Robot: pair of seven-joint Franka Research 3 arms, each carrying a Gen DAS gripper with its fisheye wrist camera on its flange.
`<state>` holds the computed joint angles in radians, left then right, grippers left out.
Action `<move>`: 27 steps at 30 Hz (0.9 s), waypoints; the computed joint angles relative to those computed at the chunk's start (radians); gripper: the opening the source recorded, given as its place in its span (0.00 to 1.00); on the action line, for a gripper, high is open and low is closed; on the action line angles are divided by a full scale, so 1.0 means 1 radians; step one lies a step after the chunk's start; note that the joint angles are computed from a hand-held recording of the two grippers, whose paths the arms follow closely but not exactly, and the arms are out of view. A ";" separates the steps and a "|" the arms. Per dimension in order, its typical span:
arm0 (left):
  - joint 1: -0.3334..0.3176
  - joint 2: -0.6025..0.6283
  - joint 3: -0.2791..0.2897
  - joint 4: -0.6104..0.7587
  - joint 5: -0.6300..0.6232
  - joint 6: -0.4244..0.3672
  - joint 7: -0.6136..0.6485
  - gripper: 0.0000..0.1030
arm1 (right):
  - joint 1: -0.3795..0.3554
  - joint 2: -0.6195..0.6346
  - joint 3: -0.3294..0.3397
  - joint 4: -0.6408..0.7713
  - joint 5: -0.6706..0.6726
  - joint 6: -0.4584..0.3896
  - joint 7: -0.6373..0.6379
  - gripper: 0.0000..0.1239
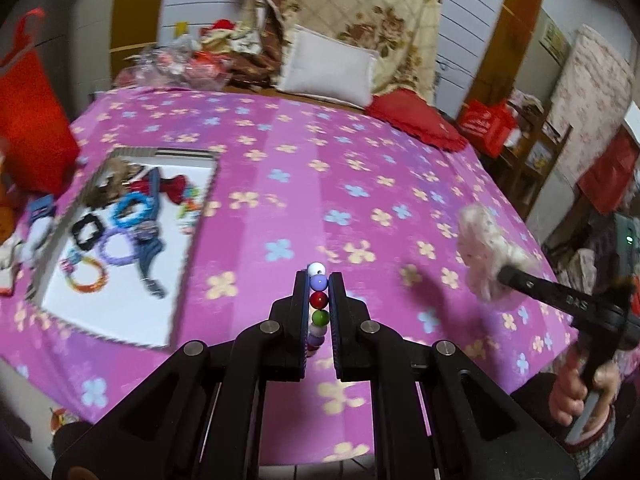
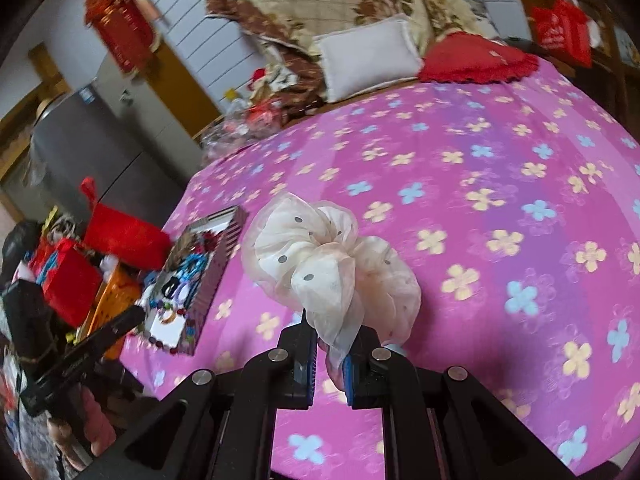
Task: Organize jewelry
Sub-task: 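Place the bead bracelet in the tray with the left tool while the right tool places the scrunchie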
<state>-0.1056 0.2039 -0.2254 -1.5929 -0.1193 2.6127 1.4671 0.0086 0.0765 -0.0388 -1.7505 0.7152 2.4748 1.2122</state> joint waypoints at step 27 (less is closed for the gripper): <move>0.094 -0.062 0.109 -0.136 0.297 0.042 -0.355 0.08 | 0.155 0.106 0.073 0.163 -0.279 -0.078 0.052 0.08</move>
